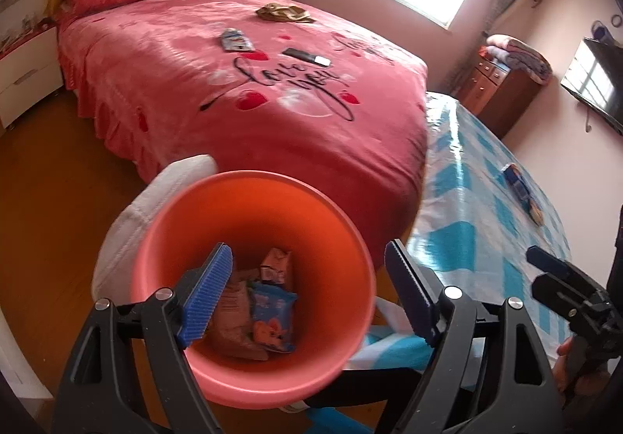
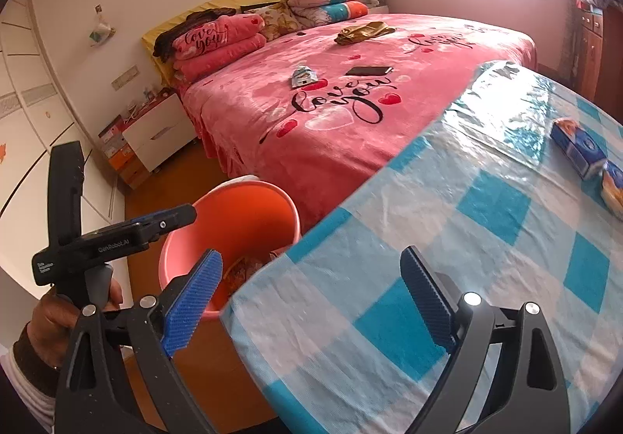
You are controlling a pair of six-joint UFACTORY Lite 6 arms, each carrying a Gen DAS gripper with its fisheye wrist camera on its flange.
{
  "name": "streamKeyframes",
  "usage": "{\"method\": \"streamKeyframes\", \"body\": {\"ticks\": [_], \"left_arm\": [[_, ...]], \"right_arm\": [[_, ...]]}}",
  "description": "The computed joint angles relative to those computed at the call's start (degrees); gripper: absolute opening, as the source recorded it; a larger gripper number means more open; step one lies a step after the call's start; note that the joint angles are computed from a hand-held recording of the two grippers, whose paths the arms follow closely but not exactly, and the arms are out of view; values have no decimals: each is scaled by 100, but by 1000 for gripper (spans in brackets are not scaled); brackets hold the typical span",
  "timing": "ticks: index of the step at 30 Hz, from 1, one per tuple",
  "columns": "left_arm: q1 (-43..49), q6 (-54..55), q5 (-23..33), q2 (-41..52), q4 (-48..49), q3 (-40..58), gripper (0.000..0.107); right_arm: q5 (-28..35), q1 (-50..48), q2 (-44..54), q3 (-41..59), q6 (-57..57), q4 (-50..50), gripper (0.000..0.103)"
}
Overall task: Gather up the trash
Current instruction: 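Return both tools from the bucket to the table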
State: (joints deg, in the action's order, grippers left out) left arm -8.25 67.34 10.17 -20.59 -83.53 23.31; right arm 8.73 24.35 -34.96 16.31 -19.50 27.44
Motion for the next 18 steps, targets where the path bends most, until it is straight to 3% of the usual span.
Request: {"method": "streamKeyframes", "body": {"ticks": [3,7,13,18], "left_arm": [[-411,-125,-209,-41,-5,44,82],[-921,-226,-364,-54,-6,146,82],[-1393,-14,-449,-30,-480,286,82],[-1753,-525,-498,171,-303,514,83]], "right_arm": [[138,-143,-386,-226,-37,14,92],[467,-624,-810,-380,-937,760,92],[1314,-1874,-1429,-571,-2668,1955,92],[2127,-3056,-1800,-697,-3742,2576,92]]}}
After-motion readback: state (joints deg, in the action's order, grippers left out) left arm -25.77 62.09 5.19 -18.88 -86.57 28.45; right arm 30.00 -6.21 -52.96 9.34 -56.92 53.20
